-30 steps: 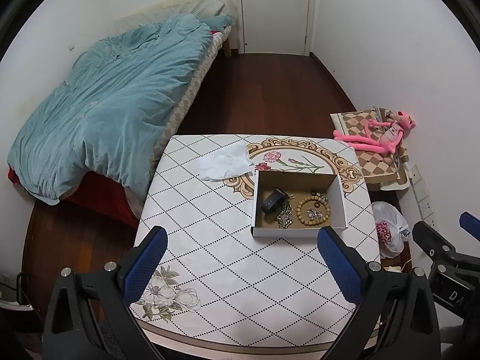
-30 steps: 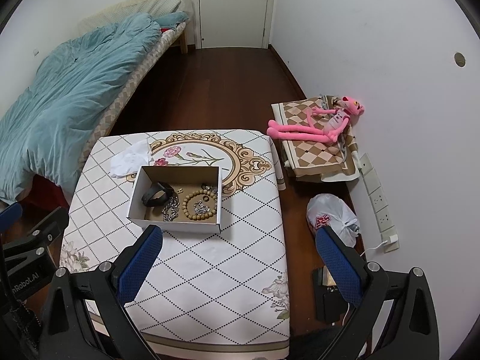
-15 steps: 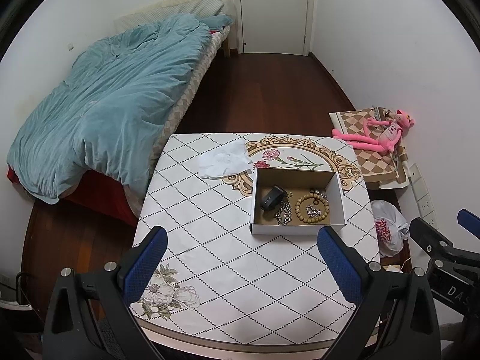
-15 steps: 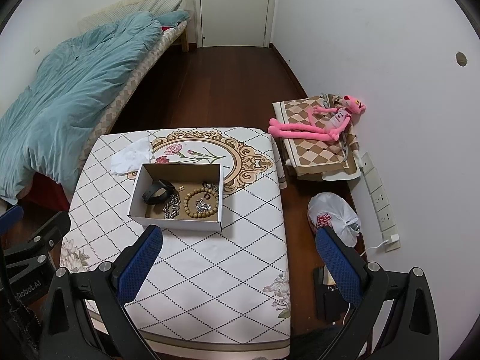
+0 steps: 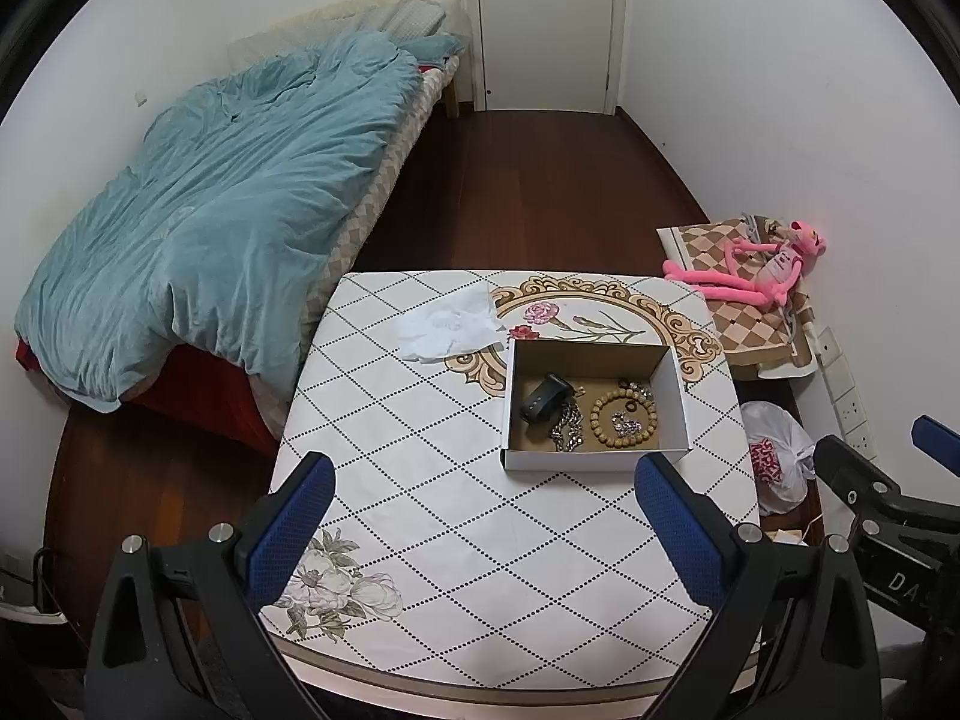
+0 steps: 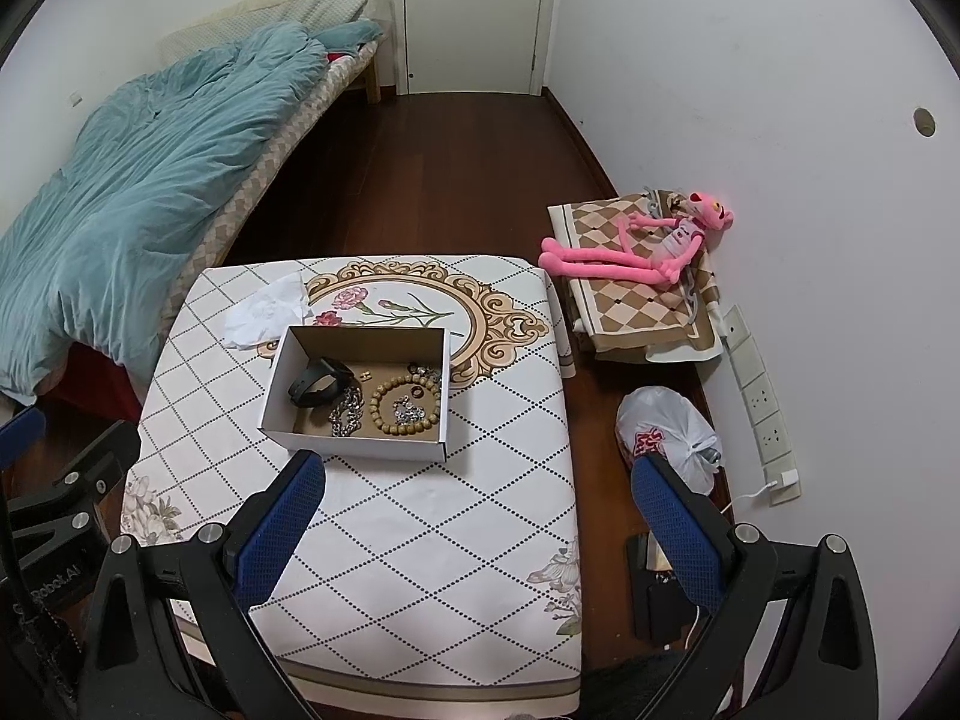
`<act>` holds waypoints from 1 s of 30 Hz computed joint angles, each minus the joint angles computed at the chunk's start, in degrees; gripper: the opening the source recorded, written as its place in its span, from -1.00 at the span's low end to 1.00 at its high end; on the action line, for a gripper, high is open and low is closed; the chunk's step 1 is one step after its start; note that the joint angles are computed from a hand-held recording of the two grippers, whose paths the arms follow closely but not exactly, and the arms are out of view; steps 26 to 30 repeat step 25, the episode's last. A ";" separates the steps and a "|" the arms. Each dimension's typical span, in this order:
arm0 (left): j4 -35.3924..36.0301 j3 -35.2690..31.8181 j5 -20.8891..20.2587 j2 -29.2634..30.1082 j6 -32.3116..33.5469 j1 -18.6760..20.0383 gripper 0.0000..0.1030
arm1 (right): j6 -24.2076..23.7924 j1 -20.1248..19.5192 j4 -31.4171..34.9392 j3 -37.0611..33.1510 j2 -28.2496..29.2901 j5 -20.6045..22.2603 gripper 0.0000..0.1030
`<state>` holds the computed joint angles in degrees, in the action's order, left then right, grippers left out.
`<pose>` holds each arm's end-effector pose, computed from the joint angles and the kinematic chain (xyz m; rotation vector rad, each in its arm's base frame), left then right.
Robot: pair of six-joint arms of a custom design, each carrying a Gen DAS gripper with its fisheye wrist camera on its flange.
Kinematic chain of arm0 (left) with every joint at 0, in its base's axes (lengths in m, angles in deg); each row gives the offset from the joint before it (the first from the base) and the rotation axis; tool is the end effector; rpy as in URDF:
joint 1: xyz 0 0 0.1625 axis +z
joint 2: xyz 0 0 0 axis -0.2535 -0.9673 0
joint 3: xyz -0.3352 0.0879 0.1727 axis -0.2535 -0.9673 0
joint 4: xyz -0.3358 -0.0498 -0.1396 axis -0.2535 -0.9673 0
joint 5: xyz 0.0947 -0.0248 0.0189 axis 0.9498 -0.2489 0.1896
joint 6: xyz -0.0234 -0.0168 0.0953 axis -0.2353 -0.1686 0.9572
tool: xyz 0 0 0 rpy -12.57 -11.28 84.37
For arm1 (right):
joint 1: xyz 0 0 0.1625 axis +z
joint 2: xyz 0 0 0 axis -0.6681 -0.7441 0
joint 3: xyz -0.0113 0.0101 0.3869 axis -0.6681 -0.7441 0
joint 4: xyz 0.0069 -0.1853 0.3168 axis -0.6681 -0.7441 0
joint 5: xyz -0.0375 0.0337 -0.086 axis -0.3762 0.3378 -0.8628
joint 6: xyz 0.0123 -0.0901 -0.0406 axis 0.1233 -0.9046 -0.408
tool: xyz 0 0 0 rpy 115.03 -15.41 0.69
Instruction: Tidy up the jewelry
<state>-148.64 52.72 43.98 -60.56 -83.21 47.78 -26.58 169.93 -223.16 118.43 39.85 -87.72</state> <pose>-0.2166 -0.3997 0.3522 -0.0127 2.1361 -0.7903 0.4140 -0.4398 0.1506 0.5175 -2.2381 0.5421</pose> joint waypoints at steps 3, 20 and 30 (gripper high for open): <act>0.31 -0.04 0.11 0.04 -0.27 -0.04 0.98 | -0.01 0.03 0.15 -0.06 0.00 -0.03 1.00; 1.05 -0.19 0.42 -0.32 -0.45 0.00 0.98 | -0.39 0.14 0.03 -0.18 0.06 0.08 1.00; 1.73 -0.22 0.78 -0.54 -0.98 -0.43 0.98 | -0.38 0.14 0.37 -0.32 0.00 0.24 1.00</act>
